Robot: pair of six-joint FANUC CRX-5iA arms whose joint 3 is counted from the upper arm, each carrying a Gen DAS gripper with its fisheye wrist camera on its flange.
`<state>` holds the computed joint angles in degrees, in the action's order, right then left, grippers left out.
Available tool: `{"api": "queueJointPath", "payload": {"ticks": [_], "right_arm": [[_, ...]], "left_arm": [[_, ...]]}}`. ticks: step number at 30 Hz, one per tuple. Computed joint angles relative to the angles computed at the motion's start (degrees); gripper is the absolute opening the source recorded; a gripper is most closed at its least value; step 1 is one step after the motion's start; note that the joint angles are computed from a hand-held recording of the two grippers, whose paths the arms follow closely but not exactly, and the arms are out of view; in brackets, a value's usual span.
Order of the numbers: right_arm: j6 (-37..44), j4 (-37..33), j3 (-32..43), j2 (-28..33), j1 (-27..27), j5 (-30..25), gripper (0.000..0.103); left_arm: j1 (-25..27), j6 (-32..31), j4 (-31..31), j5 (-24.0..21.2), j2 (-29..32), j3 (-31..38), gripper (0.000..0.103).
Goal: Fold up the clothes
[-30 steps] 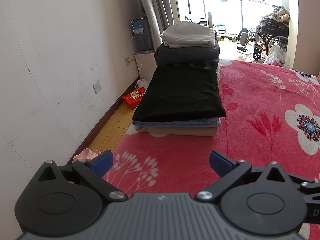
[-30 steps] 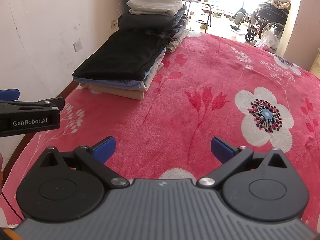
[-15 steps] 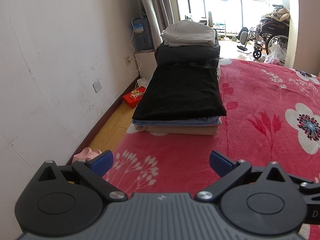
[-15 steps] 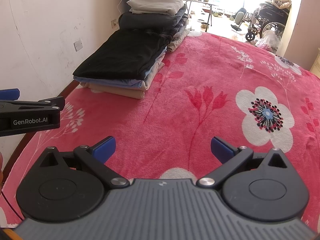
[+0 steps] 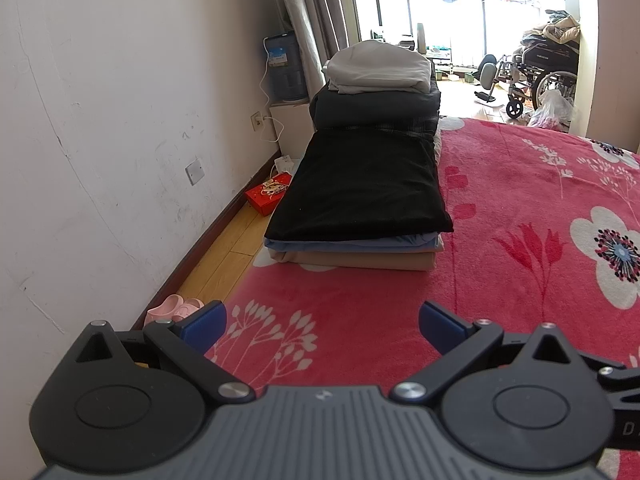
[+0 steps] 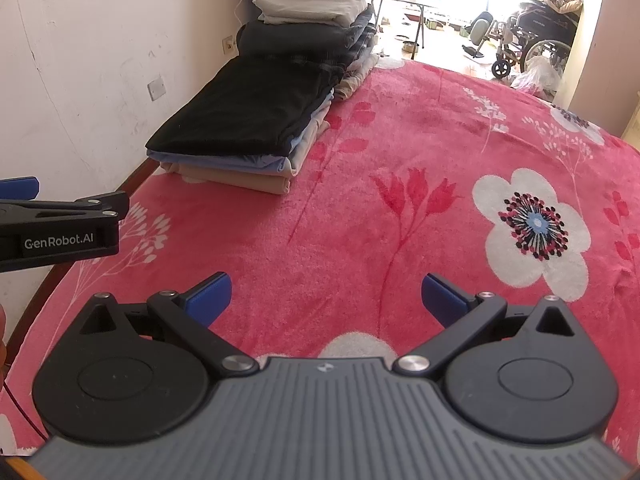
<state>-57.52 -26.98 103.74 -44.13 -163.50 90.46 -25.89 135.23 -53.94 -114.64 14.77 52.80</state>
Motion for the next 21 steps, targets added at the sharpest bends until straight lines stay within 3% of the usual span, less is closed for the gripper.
{"api": "queueJointPath", "payload": {"ticks": [9,21], "right_arm": [[-0.6,0.1,-2.5,-1.3,0.1,1.2,0.102],[-0.2,0.3,-0.2,-0.1,0.2,0.2,0.102]], "left_arm": [[-0.1,0.1,0.0,-0.2,0.1,0.1,0.103],[-0.2,0.2,0.0,-0.2,0.0,0.1,0.103]]}}
